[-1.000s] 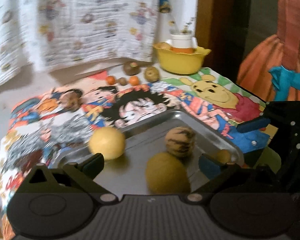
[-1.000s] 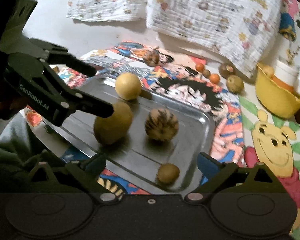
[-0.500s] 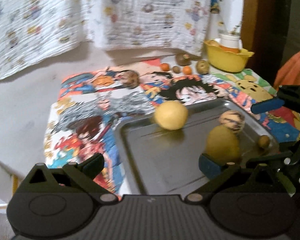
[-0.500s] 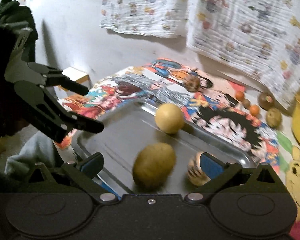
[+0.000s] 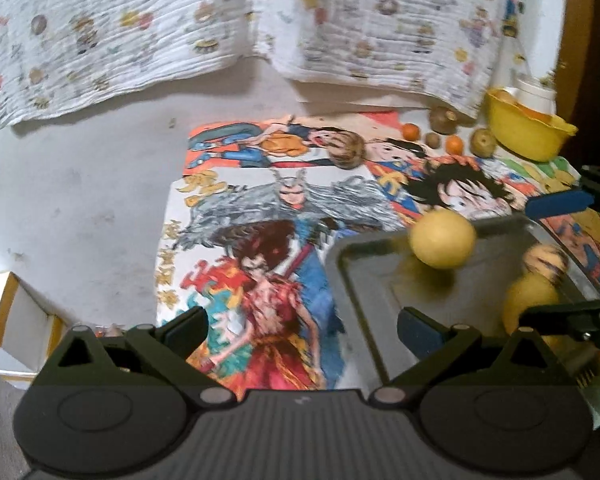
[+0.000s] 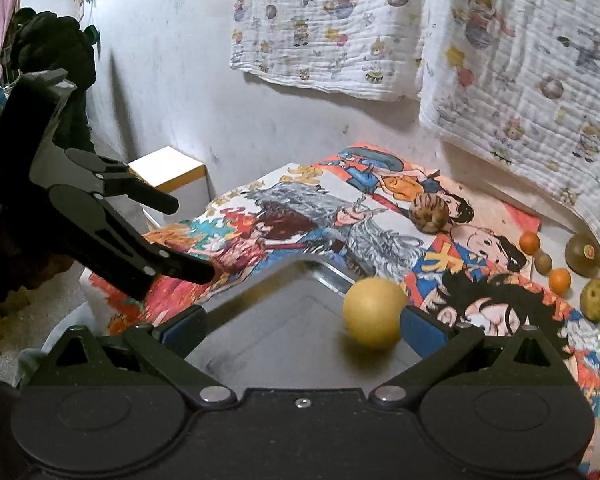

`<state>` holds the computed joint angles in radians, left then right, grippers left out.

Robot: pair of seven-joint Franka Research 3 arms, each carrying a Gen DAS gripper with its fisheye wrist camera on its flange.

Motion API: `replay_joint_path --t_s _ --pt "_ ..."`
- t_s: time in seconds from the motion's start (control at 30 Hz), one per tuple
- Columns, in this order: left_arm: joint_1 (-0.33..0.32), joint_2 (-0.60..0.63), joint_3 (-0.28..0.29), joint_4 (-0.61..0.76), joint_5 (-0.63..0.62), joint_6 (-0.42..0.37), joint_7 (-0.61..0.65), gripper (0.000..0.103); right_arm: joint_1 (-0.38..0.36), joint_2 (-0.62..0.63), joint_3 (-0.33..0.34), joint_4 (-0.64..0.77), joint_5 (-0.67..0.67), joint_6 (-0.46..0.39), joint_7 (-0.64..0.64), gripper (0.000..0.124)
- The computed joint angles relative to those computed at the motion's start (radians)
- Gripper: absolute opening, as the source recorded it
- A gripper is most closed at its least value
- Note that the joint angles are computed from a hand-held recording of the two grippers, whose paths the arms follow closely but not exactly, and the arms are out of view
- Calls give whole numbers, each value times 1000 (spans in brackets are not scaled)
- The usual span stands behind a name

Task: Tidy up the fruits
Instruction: 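Move both tools back toward the remaining fruits, left tool reaching another striped fruit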

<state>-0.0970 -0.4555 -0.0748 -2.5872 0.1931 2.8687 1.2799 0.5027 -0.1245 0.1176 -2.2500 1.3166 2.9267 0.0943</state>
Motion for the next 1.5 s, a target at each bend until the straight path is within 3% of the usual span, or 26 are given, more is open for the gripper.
replay_joint_path --t_s 0.3,0.47,0.6,0.83,0.97,1.1,1.23,1.5 --pt "72 172 -9 146 39 22 -36 103 -43 115 10 132 -128 45 141 102" --pt "85 276 -9 246 36 44 -36 103 -73 184 23 192 -291 131 301 102" --pt "102 364 -28 333 79 70 -74 103 -91 246 5 236 -498 189 479 102" --pt "86 521 -47 491 112 91 -80 103 -149 346 9 347 -662 180 606 102" --pt "72 596 -50 559 108 108 -77 103 -233 412 81 427 -688 162 568 102" --pt "77 655 -69 605 63 126 -46 103 -207 495 25 526 -815 129 644 98" --pt "55 703 -45 643 86 140 -95 102 -178 582 -33 637 -935 97 729 95" --pt "87 763 -89 691 25 147 -89 91 -114 770 -162 885 -1119 4 972 77"
